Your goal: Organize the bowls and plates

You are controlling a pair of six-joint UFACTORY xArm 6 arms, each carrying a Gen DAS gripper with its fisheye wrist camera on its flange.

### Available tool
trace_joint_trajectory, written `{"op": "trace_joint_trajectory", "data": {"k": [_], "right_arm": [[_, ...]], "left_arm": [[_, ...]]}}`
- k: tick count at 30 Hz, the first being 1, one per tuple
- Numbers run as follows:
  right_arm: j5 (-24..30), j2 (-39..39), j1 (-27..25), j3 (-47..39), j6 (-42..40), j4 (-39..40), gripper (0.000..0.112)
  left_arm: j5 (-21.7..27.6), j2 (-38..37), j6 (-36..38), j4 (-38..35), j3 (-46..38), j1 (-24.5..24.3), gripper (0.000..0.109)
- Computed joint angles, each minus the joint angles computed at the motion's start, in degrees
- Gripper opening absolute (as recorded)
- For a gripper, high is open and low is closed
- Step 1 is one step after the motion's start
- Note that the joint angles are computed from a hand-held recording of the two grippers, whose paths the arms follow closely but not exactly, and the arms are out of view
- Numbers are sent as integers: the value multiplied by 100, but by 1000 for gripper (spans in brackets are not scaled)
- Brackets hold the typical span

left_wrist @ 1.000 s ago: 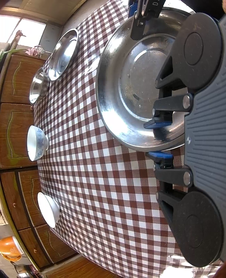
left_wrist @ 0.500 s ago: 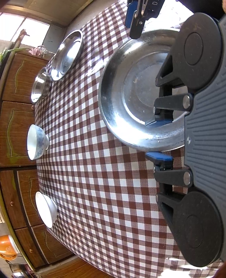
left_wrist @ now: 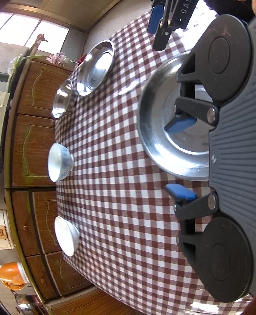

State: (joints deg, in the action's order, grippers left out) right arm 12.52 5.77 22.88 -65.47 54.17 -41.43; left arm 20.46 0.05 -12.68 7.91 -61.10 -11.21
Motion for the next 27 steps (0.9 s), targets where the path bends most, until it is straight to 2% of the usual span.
{"op": "trace_joint_trajectory", "data": {"k": [9,27], "right_arm": [[-17,-93,-189,-107,209,-325,67],[-104,-122,-726,-461,451,-755,71]], "left_arm": [[-52,129,-231,203,-400,-172,80],[194,875,-126,-5,-1715,-560,84]]}}
